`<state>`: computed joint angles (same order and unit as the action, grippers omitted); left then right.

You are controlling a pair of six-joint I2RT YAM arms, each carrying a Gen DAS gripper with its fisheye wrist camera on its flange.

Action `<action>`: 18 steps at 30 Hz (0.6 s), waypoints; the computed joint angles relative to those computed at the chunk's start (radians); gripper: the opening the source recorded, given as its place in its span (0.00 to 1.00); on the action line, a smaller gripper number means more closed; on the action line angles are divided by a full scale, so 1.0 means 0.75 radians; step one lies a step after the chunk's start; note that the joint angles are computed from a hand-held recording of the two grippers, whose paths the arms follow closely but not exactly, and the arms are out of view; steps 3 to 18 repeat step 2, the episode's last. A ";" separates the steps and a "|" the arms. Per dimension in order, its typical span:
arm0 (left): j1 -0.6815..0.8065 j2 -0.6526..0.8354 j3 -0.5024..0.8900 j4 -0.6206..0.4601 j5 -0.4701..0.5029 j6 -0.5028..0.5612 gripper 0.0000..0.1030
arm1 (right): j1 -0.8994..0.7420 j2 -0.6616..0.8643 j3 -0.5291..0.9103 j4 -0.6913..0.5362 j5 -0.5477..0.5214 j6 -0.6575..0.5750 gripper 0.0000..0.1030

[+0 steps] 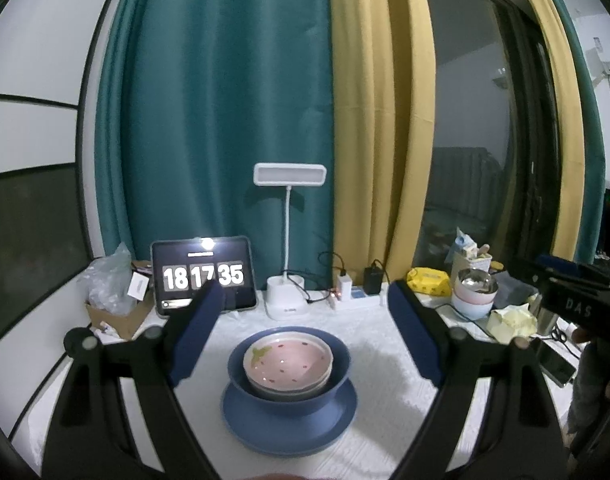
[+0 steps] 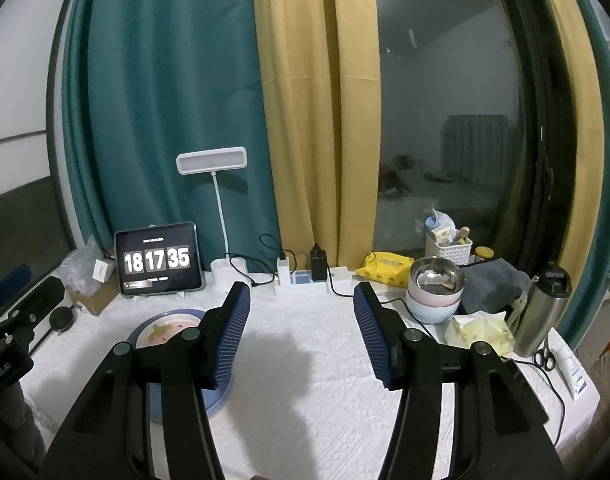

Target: Organize plates and bowls

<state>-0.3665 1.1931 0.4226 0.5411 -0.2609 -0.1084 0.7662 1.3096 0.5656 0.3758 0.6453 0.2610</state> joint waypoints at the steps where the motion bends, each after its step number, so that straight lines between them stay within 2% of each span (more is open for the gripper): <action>1: 0.002 0.009 0.002 0.009 0.006 0.000 0.83 | -0.007 0.012 0.012 0.001 -0.006 -0.002 0.55; 18: 0.005 0.017 0.003 0.022 0.015 0.000 0.83 | -0.005 0.004 0.004 -0.001 -0.005 -0.001 0.55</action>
